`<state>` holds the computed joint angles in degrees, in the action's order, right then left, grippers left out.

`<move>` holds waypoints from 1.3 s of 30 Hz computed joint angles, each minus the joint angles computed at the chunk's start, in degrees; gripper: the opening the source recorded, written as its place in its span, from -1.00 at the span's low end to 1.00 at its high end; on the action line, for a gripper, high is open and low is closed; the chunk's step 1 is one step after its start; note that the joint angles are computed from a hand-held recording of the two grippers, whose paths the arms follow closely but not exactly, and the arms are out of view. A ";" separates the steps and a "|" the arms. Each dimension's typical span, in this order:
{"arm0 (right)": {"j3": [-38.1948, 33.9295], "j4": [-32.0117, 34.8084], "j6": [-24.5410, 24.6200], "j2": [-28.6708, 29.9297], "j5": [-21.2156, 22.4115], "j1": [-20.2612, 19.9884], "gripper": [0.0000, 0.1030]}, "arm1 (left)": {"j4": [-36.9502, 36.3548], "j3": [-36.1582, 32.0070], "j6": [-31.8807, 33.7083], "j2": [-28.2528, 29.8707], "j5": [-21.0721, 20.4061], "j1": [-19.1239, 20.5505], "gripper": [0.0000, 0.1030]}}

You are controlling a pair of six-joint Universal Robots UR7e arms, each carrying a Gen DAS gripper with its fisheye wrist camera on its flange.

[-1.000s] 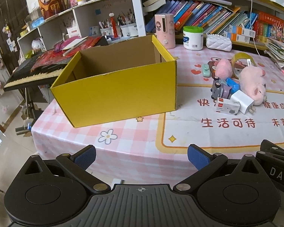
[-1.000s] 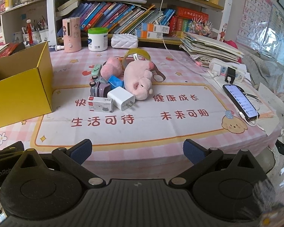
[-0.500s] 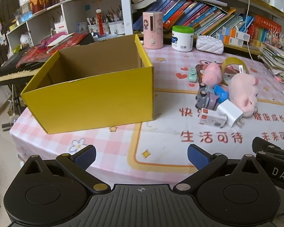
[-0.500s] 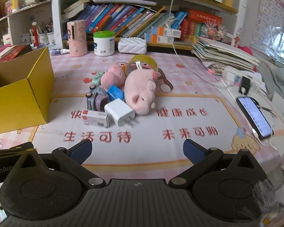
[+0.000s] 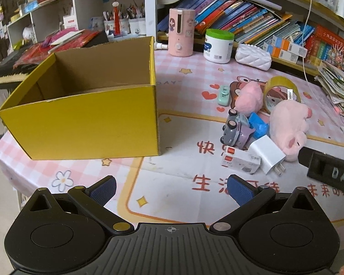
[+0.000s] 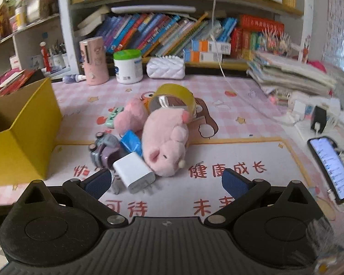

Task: Organize objects
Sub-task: 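Move the right tool to the pink plush pig and close on it, then grasp the white staple box with the left tool while the right tool holds the pig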

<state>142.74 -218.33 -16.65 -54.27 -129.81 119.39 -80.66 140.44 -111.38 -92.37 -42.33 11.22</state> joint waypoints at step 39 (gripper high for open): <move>-7.81 14.48 -12.87 -7.23 22.05 -15.09 0.11 | -33.48 -3.66 28.09 17.08 6.07 14.50 0.74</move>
